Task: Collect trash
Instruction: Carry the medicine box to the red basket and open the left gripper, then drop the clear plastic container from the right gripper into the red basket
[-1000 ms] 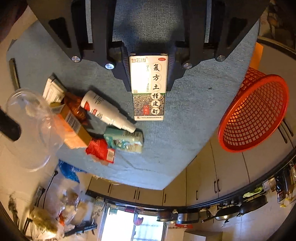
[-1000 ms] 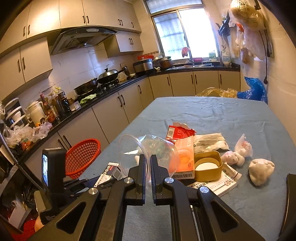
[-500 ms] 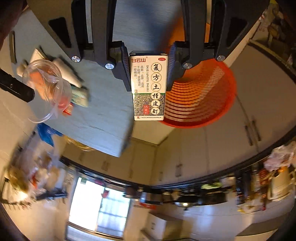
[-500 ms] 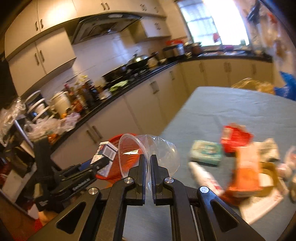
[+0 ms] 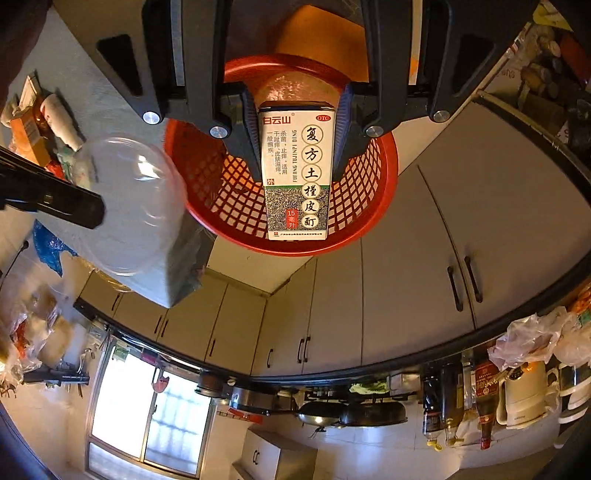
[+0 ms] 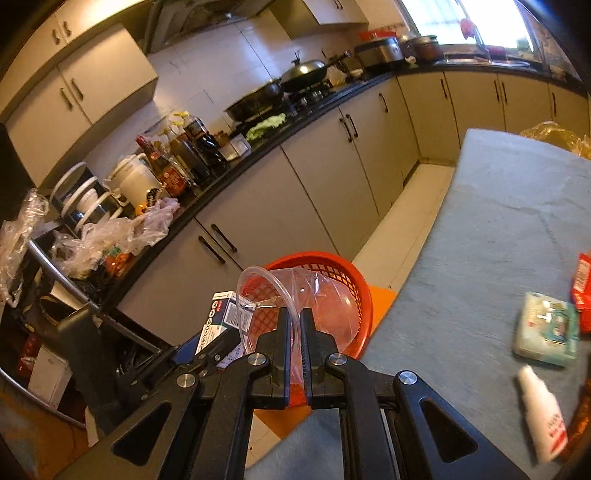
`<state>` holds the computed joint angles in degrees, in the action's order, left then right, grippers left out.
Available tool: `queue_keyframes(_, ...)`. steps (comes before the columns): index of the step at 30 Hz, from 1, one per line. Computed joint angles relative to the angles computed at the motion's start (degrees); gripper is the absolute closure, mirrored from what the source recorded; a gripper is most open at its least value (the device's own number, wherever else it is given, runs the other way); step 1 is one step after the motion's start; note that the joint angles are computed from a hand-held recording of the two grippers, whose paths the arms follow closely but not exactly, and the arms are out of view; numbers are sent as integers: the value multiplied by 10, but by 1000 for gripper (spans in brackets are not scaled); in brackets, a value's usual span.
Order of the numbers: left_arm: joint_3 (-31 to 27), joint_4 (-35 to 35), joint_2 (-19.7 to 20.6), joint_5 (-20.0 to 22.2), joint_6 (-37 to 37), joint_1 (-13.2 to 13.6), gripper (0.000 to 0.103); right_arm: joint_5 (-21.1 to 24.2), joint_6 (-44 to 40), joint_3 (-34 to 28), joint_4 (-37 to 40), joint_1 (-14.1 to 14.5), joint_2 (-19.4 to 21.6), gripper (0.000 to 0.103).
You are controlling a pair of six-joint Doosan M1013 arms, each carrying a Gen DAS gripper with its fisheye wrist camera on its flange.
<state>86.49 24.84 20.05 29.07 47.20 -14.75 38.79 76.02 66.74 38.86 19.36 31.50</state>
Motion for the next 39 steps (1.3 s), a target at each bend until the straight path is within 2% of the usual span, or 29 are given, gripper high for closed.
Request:
queue_keyframes(2, 1, -7, 1, -4, 1, 3, 66, 1, 17, -12, -9, 2, 11, 97)
queue_keyframes(5, 4, -12, 1, -8, 1, 5, 54, 21, 21, -30, 3, -1, 28, 92)
queue_keyframes(7, 7, -8, -1, -11, -4, 5, 50, 26, 14, -29, 13, -3, 28, 78)
queue_keyframes(12, 17, -14, -11, -24, 3, -1, 43, -12, -16, 12, 22, -6, -2, 71)
queue_keyframes(16, 29, 26, -23, -35, -30, -18, 35, -57, -42, 64, 29, -13, -39, 59)
queue_keyframes(19, 33, 28, -28, -43, -24, -33, 32, -95, -53, 107, 23, -19, -70, 55)
queue_keyframes(23, 30, -14, -25, -46, 23, -49, 31, -125, -55, 154, 27, -34, -102, 53)
queue_keyframes(29, 10, -64, -9, -34, 101, -81, 31, -177, 7, 226, -27, -58, -149, 53)
queue_keyframes(32, -3, -103, 1, -23, 149, -92, 31, -198, 15, 261, -23, -76, -170, 53)
queue_keyframes(35, -12, -107, 8, -14, 165, -106, 31, -216, 83, 287, -76, -93, -188, 53)
queue_keyframes(37, -22, -115, 14, -4, 178, -113, 31, -225, 74, 305, -51, -106, -200, 53)
queue_keyframes(39, -30, -135, 19, 2, 195, -117, 31, -242, 99, 323, -67, -115, -211, 53)
